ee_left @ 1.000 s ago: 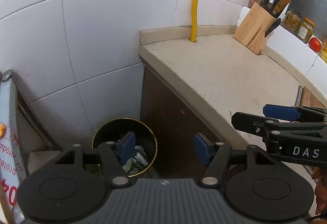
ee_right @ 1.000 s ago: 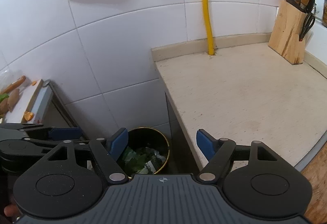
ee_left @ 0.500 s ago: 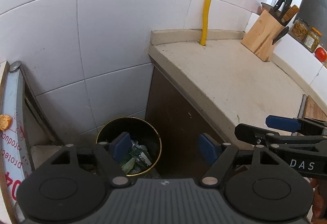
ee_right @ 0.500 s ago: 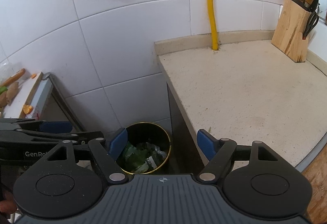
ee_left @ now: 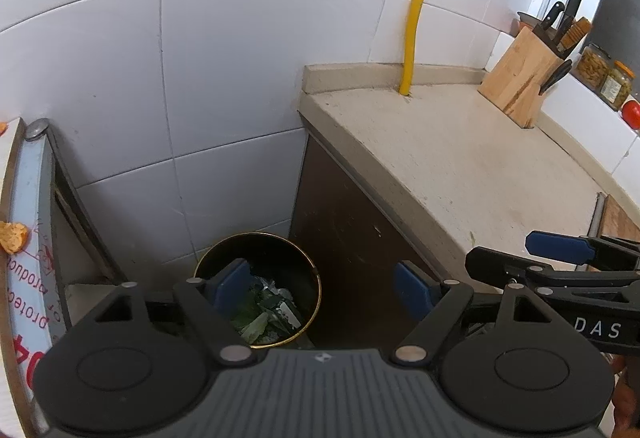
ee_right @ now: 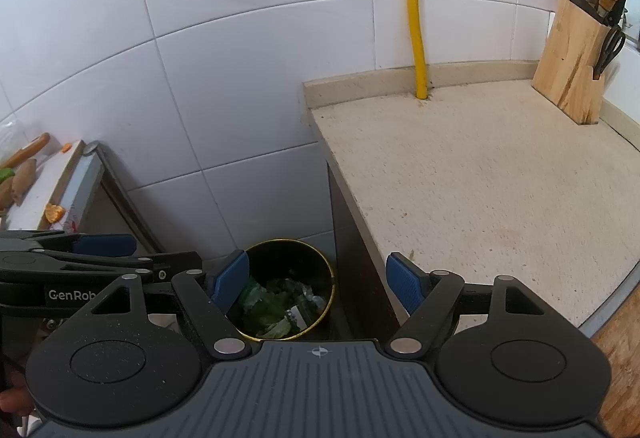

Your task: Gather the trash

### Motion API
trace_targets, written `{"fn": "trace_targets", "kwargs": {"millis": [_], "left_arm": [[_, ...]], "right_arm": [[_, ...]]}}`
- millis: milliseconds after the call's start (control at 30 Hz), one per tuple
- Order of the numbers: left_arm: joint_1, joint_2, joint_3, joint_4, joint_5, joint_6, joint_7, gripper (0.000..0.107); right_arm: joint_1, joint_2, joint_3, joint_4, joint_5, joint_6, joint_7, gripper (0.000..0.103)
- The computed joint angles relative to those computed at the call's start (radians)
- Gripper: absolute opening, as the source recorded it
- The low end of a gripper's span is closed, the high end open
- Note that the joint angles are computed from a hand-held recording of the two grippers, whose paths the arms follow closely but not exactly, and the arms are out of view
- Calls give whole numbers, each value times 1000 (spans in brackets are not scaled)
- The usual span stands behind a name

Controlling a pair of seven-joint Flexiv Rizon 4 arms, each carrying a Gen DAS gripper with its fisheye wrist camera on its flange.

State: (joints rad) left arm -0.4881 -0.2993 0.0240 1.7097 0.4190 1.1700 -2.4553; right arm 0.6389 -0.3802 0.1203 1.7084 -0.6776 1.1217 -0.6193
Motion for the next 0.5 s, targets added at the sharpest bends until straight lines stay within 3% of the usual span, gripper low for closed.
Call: {"fn": "trace_targets", "kwargs": {"millis": [500], "left_arm": [[-8,8,9,-6,53,0,-44,74]], "right_arm": [[0,1,-2,-2,-1,9,-12,81]]}}
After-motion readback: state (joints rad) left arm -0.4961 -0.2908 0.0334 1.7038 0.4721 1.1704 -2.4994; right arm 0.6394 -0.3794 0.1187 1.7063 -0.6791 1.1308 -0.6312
